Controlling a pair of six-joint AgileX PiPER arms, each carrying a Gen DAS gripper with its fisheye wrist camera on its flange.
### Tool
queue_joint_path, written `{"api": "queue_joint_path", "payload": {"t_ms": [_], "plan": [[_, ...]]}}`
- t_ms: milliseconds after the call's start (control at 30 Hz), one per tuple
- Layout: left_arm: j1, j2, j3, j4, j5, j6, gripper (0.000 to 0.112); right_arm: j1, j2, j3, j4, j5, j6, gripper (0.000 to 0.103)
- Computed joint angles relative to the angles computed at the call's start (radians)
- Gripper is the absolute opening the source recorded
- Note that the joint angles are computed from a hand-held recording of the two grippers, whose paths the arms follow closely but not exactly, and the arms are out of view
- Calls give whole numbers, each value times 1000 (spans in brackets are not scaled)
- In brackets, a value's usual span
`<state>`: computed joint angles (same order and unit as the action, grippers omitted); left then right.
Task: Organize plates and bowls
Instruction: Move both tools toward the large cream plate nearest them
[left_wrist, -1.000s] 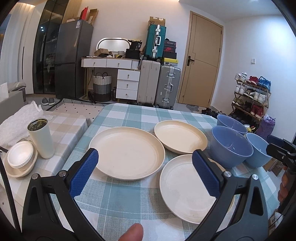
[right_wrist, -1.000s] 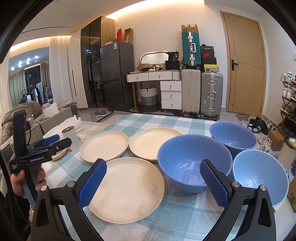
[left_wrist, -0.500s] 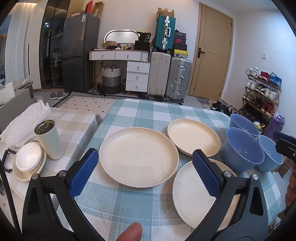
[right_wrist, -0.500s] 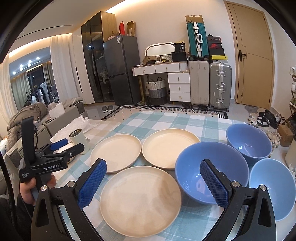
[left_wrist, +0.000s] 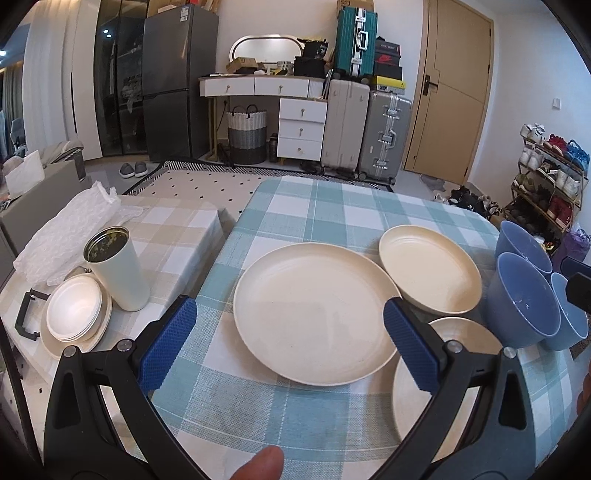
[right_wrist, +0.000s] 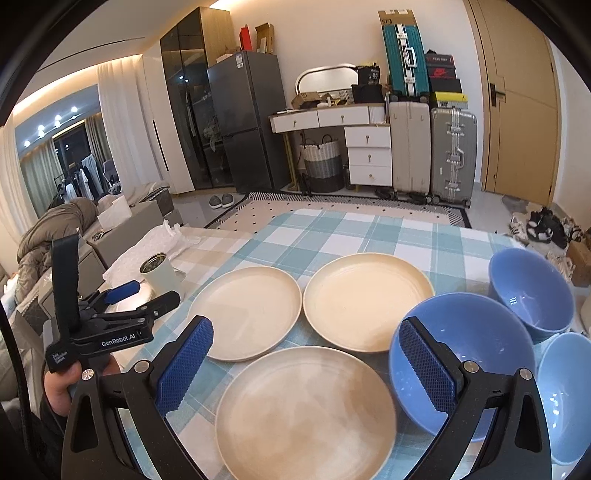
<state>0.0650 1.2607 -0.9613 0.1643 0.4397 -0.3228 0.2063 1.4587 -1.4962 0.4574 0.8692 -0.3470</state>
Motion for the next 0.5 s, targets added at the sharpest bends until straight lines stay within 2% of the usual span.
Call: {"api": "queue_joint_path", "payload": {"t_ms": [167,500], "plan": [[74,60,-36,-190,3,180,101,35,69,-71,-47,2,66,103],[151,160,-105,-295,26,307,101,107,190,-220,-124,54,159,103]]}}
